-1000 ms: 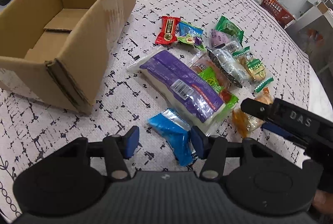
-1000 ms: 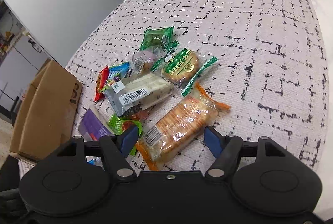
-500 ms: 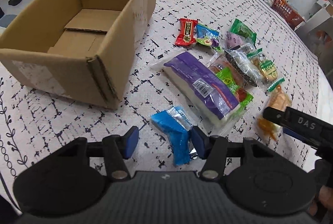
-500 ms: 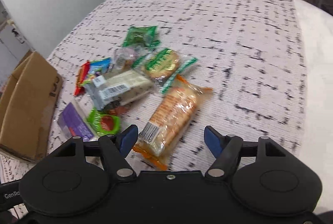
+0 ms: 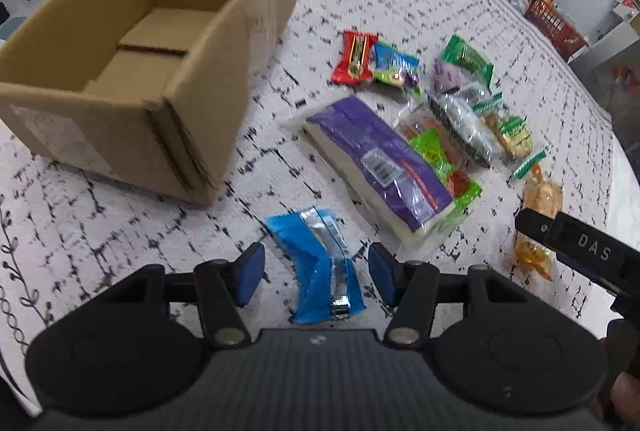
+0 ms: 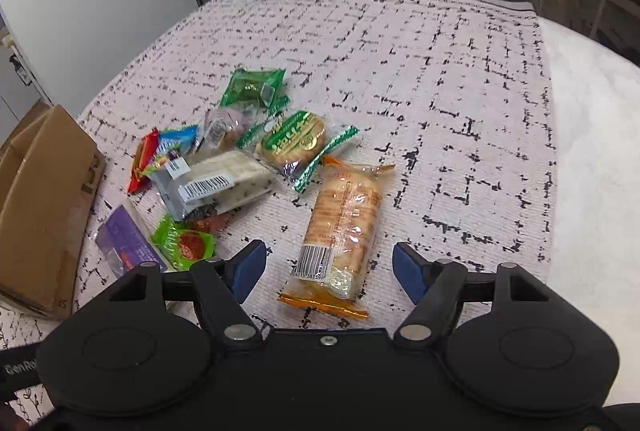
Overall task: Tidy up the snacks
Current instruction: 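Grasp the blue packet with the left tool while the right tool grasps the orange bread roll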
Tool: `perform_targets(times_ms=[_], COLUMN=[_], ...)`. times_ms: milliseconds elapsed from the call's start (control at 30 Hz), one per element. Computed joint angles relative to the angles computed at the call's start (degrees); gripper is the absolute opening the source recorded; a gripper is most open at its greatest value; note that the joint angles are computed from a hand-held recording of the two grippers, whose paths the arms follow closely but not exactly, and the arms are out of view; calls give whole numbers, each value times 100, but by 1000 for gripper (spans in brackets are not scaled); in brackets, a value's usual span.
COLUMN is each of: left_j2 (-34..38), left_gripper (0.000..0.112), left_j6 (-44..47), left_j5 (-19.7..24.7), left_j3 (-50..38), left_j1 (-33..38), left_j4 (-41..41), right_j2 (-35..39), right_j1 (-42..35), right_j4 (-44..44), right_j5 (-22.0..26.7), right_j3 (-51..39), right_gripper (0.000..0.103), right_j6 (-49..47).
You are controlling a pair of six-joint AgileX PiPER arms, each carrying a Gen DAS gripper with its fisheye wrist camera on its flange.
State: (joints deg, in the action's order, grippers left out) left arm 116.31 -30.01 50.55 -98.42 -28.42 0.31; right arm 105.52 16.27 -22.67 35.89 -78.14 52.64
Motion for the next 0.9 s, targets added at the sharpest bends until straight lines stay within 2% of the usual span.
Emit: perform_targets(times_ms=[200,267,333,433,500,667,800,900], left_j2=[98,125,140,35,-60,-337,-577,-741], left_gripper=[53,46,39,30,28,27,27,27], left_j6=[-391,-561,-711,-630,-526,-377,-261,-114], left_j5=[-101,-57,28,-82,-209,-608,-731,-760], left_j3=[-35,-63,-89,65,199,553,684,735], left_j1=[-139,-186,-269,-217,-141,-94,-70,-5], left_j4=[339,492,744,665,514,312,160,48], right_j2=[271,349,368,368,338,180,-69,-266], right_j1=[16,44,64,44,61,24,-25,84], right_j4=[-48,-109,-219,-259,-345,-139,111,26], right_j5=[71,162,210,288,340,176,-6,85], right_j3=[-225,-298,-307,-306,-278,-120,57,112], right_gripper=[69,68,62,52,38,35,35,35], right_j6=[-47,-36,38,136,236,91,-43,32])
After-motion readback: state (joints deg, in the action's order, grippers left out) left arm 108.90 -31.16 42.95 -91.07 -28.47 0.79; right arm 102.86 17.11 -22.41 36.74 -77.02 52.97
